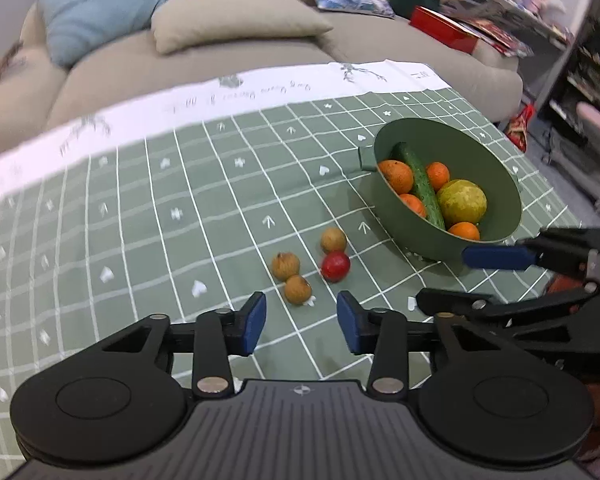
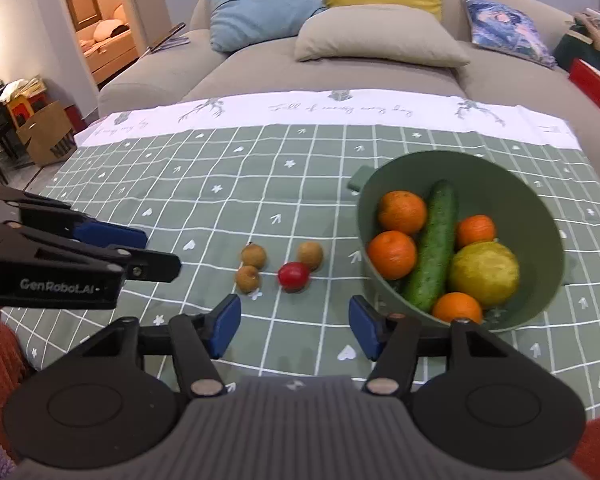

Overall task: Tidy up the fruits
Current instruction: 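Move both tools toward the small brown and red fruits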

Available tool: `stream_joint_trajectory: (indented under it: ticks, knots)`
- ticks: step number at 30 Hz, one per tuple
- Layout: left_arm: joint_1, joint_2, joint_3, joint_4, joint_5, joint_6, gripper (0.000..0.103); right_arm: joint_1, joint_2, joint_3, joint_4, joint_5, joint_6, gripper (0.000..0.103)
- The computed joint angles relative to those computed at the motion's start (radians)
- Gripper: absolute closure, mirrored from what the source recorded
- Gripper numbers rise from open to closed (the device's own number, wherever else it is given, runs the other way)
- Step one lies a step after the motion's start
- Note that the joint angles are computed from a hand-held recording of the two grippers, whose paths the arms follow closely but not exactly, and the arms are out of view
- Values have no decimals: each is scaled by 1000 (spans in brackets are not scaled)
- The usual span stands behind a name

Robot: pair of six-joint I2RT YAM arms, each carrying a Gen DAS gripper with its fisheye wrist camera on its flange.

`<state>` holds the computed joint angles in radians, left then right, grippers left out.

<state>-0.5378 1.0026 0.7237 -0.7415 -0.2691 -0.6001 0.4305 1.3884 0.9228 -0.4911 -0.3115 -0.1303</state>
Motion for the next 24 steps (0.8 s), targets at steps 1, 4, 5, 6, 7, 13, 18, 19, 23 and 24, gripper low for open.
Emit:
stream_joint_trajectory:
  ticks: [1, 4, 5, 6, 7, 13, 18, 19, 23, 24]
  knots:
    - [12, -8, -16, 15, 17, -7, 59, 3, 5, -3, 9, -3, 0, 48]
    - [68, -7, -55, 83, 84, -13, 60, 17, 27, -16, 49, -4, 7, 55]
    - [88, 5, -65, 106, 103, -13, 60, 23, 42, -15, 61, -3, 17, 56]
    - [92, 17, -74, 125, 107, -20, 60, 29, 58, -15, 75, -3, 28, 57]
    - [101, 34, -81, 144, 115, -23, 62, 34, 72, -14, 85, -1, 34, 59]
    - [168, 162, -91, 233, 178, -4, 64, 59, 182, 15, 125, 30, 51, 73]
    - [211, 267, -75, 286, 212, 43, 64, 58, 258, 42, 146, 39, 54, 73]
    - [220, 286, -71, 296, 223, 52, 64, 61, 264, 42, 149, 42, 53, 73]
    - [230, 360, -41, 306, 231, 83, 64, 64, 290, 39, 168, 51, 40, 73]
    - [231, 371, -38, 310, 232, 86, 64, 61, 299, 42, 173, 45, 43, 73]
